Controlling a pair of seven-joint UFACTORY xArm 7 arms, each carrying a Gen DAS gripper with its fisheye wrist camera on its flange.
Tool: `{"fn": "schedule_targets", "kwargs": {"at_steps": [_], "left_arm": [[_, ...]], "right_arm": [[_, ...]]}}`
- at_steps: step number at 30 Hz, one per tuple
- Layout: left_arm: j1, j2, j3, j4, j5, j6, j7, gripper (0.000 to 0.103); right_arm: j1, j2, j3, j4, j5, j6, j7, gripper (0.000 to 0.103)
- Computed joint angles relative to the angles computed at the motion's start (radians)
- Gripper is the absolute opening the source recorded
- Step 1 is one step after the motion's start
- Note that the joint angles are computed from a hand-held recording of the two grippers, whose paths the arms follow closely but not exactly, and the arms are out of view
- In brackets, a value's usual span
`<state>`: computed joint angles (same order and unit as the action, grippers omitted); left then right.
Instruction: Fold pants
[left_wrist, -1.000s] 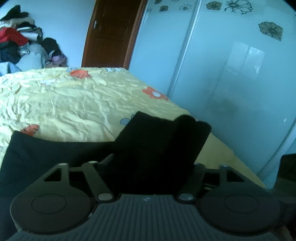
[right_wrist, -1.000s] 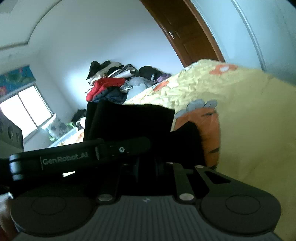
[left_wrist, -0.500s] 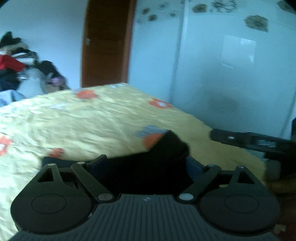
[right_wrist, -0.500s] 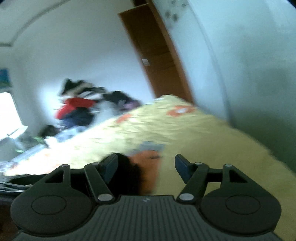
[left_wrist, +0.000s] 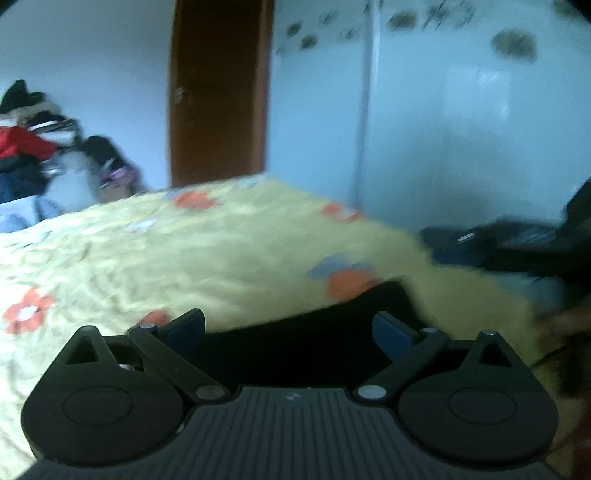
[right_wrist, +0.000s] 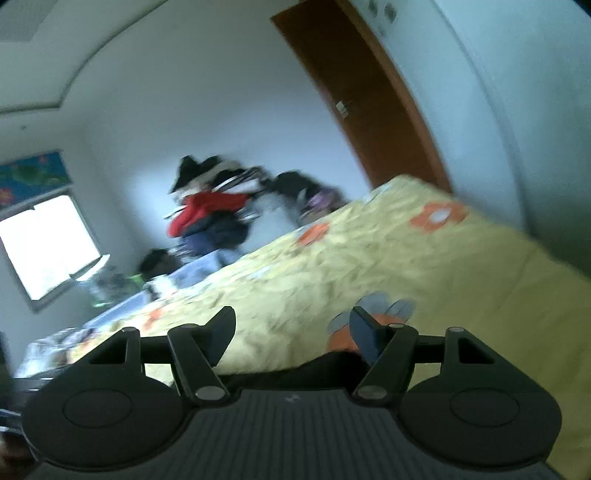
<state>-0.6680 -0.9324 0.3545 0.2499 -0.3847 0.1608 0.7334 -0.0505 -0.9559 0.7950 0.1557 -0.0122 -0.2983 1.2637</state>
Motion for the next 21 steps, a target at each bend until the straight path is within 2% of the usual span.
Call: {"fn": "schedule_targets", "kwargs": {"at_steps": [3,5,7,8,9,10,11,12,13,15,17,18,19,20,21], "left_arm": [[0.032,0.079,-0.003,0.021,0.011,-0.012,-0.009,0.098],[0.055,0.133,-0.006,0.044,0.013,-0.019,-0.022,0.098],[0.069,0.179,0.005,0.07,0.011,-0.02,-0.024,0.098],[0.088,0.208,-0.003,0.084,0.011,-0.023,-0.034,0.098],[0.104,0.246,-0.01,0.098,0.01,-0.032,-0.045,0.098],[0.12,0.286,-0.02,0.115,0.008,-0.04,-0.059,0.098],[0.143,0.325,-0.036,0.132,0.006,-0.045,-0.082,0.098],[0.177,0.347,-0.062,0.139,0.009,-0.042,-0.109,0.097],[0.2,0.387,-0.078,0.154,0.008,-0.049,-0.133,0.095],[0.244,0.443,-0.109,0.168,0.005,-0.076,-0.182,0.097],[0.244,0.479,-0.099,0.174,-0.003,-0.112,-0.202,0.096],[0.264,0.482,-0.113,0.174,0.006,-0.116,-0.219,0.095],[0.271,0.478,-0.113,0.169,0.011,-0.131,-0.227,0.095],[0.26,0.465,-0.099,0.157,0.013,-0.157,-0.227,0.096],[0.255,0.443,-0.094,0.139,0.023,-0.185,-0.231,0.093]], "right_arm": [[0.009,0.171,-0.075,0.026,-0.046,-0.095,-0.08,0.068],[0.01,0.269,-0.105,0.056,-0.056,-0.084,-0.127,0.068],[0.026,0.374,-0.156,0.078,-0.074,-0.114,-0.175,0.063],[0.044,0.402,-0.182,0.086,-0.083,-0.112,-0.196,0.054],[0.056,0.421,-0.203,0.099,-0.095,-0.09,-0.225,0.038],[0.057,0.425,-0.204,0.112,-0.101,-0.055,-0.258,0.027],[0.045,0.415,-0.184,0.123,-0.095,-0.017,-0.285,0.011],[0.03,0.399,-0.164,0.135,-0.091,0.027,-0.313,0.006],[0.005,0.371,-0.132,0.144,-0.085,0.073,-0.338,0.006],[-0.124,0.272,0.013,0.186,-0.083,0.226,-0.347,0.006],[-0.245,0.2,0.137,0.251,-0.144,0.396,-0.342,0.006],[-0.272,0.178,0.163,0.259,-0.172,0.42,-0.316,0.006],[-0.256,0.156,0.157,0.248,-0.158,0.402,-0.293,0.006],[-0.205,0.158,0.11,0.225,-0.165,0.342,-0.263,0.006],[-0.178,0.168,0.085,0.201,-0.168,0.24,-0.255,0.006]]}}
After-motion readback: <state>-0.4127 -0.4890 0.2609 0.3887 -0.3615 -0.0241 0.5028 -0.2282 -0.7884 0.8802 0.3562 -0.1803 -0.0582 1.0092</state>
